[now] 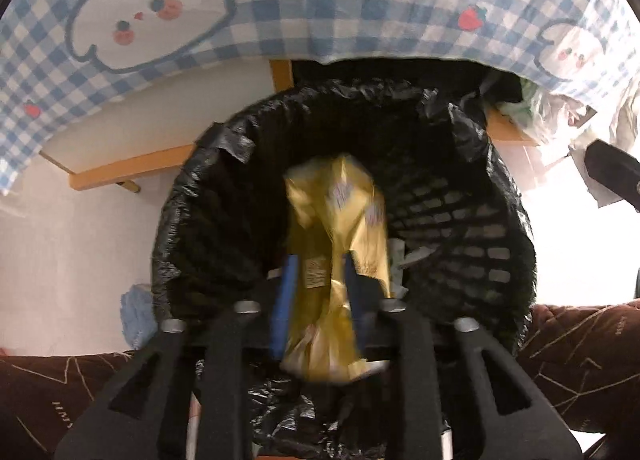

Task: Collect trash
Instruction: 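Open the left tool to drop the gold bag while the right tool releases the tissue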

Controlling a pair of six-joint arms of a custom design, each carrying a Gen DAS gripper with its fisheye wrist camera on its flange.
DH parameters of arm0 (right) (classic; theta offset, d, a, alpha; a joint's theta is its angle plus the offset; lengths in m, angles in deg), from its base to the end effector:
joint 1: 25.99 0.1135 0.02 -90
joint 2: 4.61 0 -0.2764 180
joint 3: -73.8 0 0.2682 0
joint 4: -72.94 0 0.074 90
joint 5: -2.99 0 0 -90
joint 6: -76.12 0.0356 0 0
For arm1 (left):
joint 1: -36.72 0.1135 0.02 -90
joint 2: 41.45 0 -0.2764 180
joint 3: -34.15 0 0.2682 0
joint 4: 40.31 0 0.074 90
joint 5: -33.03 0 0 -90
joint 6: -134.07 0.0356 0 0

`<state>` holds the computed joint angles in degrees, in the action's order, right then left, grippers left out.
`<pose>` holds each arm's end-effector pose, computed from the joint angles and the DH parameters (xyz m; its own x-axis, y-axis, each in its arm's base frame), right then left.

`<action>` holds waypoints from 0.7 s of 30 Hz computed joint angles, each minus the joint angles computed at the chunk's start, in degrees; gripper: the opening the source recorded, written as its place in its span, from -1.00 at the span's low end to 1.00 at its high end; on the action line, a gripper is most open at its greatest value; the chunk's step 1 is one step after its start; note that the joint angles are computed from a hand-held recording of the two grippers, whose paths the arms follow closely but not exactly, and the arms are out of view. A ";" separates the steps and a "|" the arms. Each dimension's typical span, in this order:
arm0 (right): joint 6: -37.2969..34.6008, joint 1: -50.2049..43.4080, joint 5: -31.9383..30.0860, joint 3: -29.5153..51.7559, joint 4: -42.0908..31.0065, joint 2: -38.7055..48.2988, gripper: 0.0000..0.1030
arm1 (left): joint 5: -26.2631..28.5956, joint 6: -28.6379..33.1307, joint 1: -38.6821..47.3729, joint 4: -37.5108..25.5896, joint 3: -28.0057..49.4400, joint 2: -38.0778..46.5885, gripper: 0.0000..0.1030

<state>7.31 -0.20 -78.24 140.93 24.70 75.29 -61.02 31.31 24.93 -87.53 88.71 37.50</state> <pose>0.2599 0.1195 0.2308 -0.8657 -0.0216 -0.5001 -0.0542 0.9972 0.0508 0.2412 -0.0478 0.1701 -0.9462 -0.0276 -0.3225 -0.0277 0.9996 -0.0043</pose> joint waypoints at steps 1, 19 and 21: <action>-0.08 0.03 0.13 0.20 -0.10 0.37 -0.57 | -0.12 -0.11 0.76 -0.12 0.17 -0.19 -0.29; -0.04 4.47 0.37 1.94 1.18 4.46 -0.55 | 3.20 7.51 14.66 -6.41 2.75 -11.50 0.88; -0.25 5.27 0.40 2.21 1.47 5.49 -0.55 | 3.72 8.77 15.58 -7.26 3.54 -11.68 0.88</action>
<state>7.06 5.07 -77.84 143.15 26.17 80.78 -57.30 40.08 40.51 -94.78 92.25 25.82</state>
